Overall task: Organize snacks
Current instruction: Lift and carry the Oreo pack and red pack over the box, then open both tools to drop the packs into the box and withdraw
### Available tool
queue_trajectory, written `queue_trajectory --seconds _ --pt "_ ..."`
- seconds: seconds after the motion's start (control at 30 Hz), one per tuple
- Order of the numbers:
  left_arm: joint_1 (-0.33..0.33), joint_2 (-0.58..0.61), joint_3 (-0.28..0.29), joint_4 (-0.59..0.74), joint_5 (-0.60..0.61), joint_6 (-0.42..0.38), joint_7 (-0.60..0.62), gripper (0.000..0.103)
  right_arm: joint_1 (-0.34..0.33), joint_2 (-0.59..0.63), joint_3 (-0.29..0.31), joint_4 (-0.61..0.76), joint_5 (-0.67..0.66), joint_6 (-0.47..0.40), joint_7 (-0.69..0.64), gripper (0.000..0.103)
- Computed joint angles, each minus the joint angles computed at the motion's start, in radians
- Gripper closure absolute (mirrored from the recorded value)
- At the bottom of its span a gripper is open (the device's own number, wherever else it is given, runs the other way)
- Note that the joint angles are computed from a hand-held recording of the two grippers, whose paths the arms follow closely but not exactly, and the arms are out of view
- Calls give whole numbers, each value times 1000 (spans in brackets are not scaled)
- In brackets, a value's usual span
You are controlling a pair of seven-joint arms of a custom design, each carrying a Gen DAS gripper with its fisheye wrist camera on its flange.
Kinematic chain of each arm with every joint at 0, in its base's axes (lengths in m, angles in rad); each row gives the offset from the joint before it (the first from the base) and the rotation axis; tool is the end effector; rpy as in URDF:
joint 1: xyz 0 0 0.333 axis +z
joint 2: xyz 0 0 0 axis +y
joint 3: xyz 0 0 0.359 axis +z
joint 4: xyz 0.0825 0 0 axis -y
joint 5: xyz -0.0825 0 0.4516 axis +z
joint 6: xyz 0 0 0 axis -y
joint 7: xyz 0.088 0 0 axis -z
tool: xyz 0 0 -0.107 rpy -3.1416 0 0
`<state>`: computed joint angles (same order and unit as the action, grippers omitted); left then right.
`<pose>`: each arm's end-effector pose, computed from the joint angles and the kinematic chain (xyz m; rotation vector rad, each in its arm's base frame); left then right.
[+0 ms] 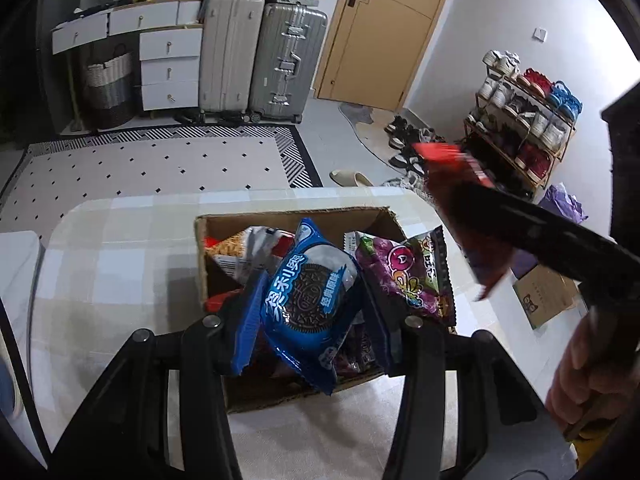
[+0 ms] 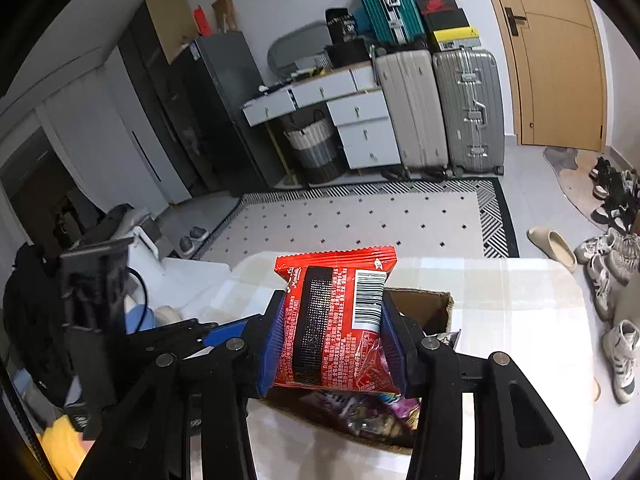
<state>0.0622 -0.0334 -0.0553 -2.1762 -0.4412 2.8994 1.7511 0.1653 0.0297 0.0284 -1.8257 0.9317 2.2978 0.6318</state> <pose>0.6290 0.0296 0.4973 -2.0142 1.6241 -0.9164 0.6615 0.1471 0.5911 -1.9964 0.9987 -0.0540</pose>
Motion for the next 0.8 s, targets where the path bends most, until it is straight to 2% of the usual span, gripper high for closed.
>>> queue_trajectory --seconds 0.23,0.4,0.53,0.6,0.73,0.8 --pt "5 71 -19 52 49 11 -11 59 -7 72 14 52 -33 11 46 59" --pt "20 93 -37 63 40 16 6 59 -14 86 26 57 -43 23 49 59" --pt "19 108 -38 65 91 33 -32 59 -17 92 32 56 -48 29 50 59" --pt "27 103 -46 58 65 33 -8 59 -19 90 33 54 -51 29 49 59" --pt "24 117 -45 68 87 28 -44 59 -16 107 37 66 -71 33 66 59" --pt "39 124 -59 75 23 21 0 56 -16 112 38 65 -84 29 93 59"
